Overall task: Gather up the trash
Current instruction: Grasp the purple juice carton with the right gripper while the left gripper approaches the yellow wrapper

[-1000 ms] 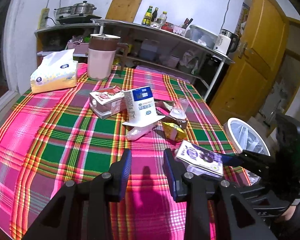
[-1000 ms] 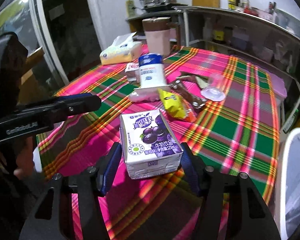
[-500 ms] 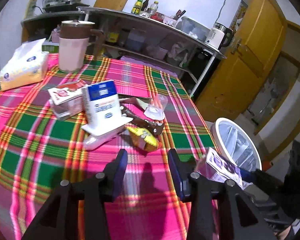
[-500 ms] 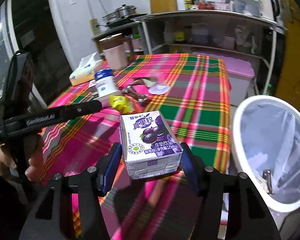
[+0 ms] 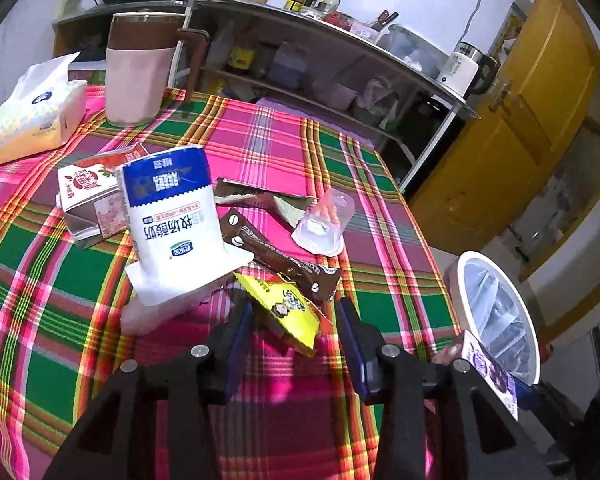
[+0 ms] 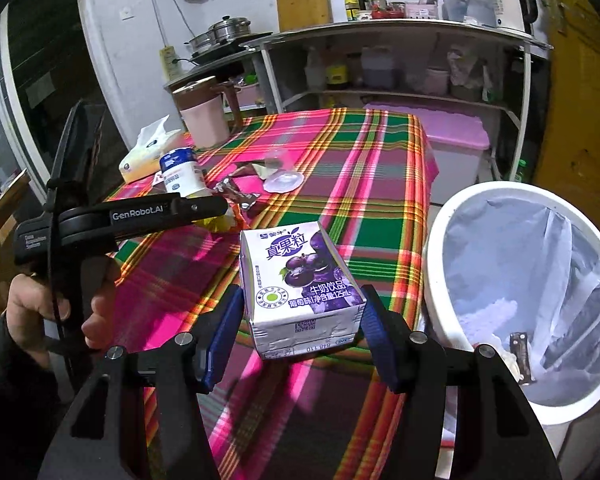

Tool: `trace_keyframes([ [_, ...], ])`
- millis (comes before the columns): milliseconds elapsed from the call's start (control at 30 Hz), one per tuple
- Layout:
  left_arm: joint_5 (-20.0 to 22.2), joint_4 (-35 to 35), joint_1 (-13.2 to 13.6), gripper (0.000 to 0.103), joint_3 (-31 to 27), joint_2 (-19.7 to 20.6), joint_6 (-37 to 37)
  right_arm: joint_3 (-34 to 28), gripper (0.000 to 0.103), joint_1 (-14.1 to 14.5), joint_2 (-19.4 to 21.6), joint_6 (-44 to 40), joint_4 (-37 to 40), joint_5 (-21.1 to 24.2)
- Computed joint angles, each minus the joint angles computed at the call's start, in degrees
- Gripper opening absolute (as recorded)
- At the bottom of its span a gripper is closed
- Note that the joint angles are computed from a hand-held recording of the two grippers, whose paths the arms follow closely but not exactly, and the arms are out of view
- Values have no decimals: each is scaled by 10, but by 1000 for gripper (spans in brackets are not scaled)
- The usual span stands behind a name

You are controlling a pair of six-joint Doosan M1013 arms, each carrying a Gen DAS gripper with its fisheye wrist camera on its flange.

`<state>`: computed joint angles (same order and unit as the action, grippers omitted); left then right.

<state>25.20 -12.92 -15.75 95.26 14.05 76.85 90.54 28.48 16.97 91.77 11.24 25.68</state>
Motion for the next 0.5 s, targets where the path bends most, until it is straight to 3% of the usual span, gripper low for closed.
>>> trace_keyframes([
  [100, 3, 0, 0, 29, -1, 3, 2, -1, 59, -1, 0, 7, -5, -1],
  [167, 1, 1, -1, 27, 1, 2, 5, 0, 59, 0, 0, 15, -12, -2],
  [500, -23, 9, -13, 23, 26, -29, 29, 8, 59, 12, -12, 100, -107, -17],
])
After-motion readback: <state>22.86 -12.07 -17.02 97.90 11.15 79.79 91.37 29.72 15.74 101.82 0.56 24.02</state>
